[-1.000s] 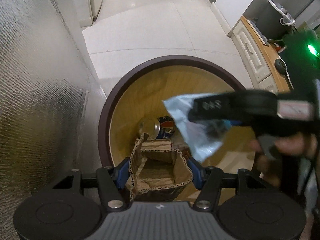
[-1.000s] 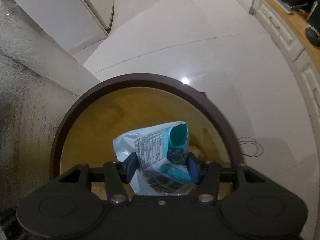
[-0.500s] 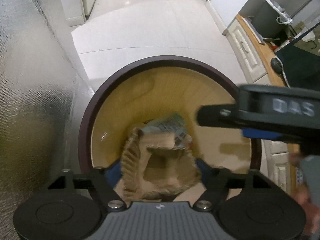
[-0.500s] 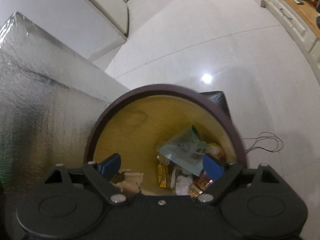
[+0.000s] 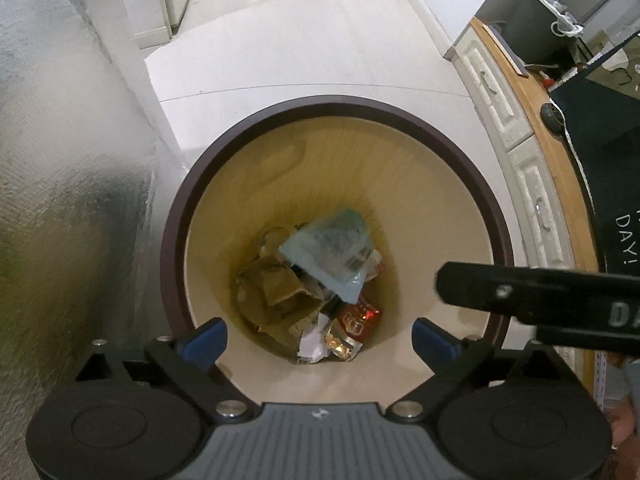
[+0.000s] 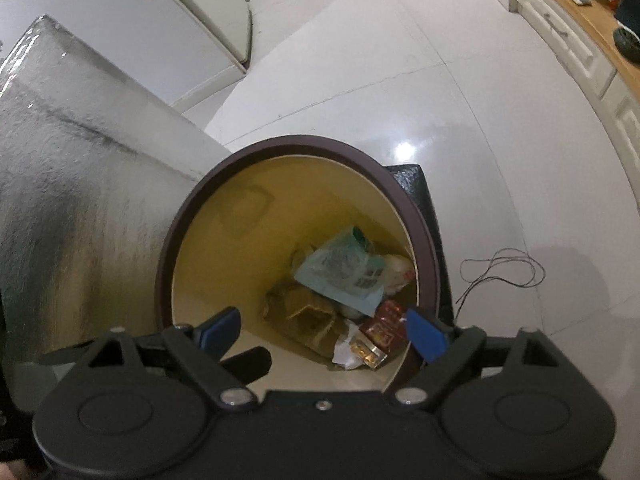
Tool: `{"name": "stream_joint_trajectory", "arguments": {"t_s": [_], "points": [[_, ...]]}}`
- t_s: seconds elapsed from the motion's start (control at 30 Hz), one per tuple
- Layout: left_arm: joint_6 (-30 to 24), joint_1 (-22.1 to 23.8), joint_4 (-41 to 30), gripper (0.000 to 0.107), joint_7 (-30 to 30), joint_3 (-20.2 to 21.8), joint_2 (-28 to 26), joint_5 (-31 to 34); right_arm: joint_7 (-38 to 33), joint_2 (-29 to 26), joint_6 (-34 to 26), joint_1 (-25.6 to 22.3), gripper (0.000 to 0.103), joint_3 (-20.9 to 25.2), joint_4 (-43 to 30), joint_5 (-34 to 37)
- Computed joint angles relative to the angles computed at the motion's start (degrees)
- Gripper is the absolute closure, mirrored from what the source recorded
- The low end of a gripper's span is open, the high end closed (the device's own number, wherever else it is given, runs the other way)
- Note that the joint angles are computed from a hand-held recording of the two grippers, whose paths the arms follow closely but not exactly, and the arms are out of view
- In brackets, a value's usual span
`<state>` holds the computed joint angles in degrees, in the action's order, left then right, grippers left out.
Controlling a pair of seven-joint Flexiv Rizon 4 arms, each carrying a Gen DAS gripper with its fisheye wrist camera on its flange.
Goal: Collect trash
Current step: 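Raise both open tools from the basket and move back over the table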
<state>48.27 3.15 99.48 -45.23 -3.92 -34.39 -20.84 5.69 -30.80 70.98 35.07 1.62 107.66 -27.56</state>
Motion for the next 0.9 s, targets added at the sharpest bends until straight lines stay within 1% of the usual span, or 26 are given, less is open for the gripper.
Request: {"name": "stream_joint_trajectory", "arguments": {"t_s": [0.07,0.13,0.27,0.43,0.77,0.9], "points": [[0.02,-0.01,0.08,0.008,-0.35,0.24,0.26,0.14,-0.15,0.96,-0.33,0.24,0.012,-0.19,0.55,-0.70],[0.00,0.13,0.35,0.007,-0.59,0.42,0.72,0.17,-0.48,1.50,-1.33,0.22,0.006,-0.17,0.49,-1.42],[0.85,0.43,1.29,0.004,-0.74,0.51,1.84,-0.15,0.18,3.63,-3.08,0.57,0.000,-0.44,1.78,-3.86],[0.97,0.90,2.23,0.004,-1.13,0.77,3.34,-0.62,0.83,5.94,-6.34,0.11,0.000,0.56,3.21,-6.89],[2.62,1.55,5.11,0.004,-0.85,1.28,6.54,-1.51,1.97,8.12,-11.85,-0.73,0.000,2.97,4.27,-10.41],[2.50,1.93,6.42,0.004,-0.67,1.71,8.24,-1.89,2.76,9.18,-14.52,-0.58,0.000,3.66,4.59,-11.92]]}}
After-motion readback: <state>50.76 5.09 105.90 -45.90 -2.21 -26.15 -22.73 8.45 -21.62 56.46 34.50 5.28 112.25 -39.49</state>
